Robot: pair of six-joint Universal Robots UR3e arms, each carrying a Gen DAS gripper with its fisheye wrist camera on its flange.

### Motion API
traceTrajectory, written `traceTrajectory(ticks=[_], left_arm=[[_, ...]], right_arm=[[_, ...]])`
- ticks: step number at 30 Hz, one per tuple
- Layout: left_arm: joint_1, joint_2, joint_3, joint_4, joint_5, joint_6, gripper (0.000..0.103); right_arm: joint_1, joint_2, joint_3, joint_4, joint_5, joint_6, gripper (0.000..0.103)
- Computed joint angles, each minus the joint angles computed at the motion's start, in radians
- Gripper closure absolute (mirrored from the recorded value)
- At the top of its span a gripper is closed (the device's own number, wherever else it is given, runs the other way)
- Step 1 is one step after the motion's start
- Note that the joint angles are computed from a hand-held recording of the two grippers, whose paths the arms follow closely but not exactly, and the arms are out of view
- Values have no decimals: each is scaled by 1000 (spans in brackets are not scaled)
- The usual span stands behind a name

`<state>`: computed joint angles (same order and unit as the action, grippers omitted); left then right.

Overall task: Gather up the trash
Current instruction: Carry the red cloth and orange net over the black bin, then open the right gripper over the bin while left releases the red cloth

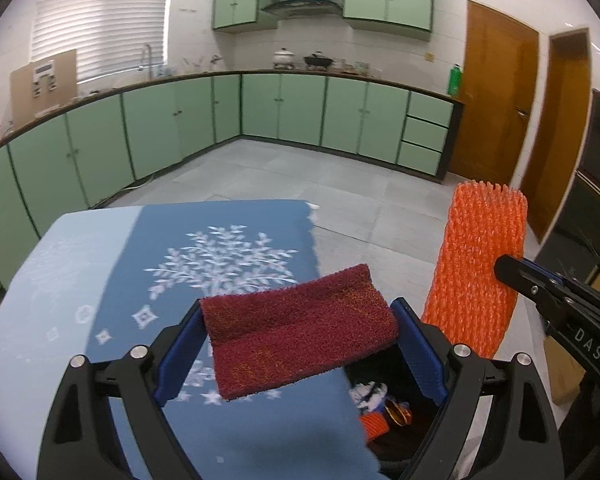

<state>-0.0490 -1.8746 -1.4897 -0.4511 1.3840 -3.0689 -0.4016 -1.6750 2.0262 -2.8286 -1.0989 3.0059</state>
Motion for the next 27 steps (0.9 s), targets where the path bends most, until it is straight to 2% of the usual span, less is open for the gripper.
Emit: traceTrajectory(ticks=[12,23,27], left_arm=[[-130,-174,102,29,-22,-8,14],[-223,-371,283,-22,-3,6,14],[-243,-434,354,-55,8,9,14]], right_arm=[[-180,-51,173,-30,20,-109,94],[-234,95,223,-129,-19,-138,94],[-239,160,185,-131,-31,-142,94]])
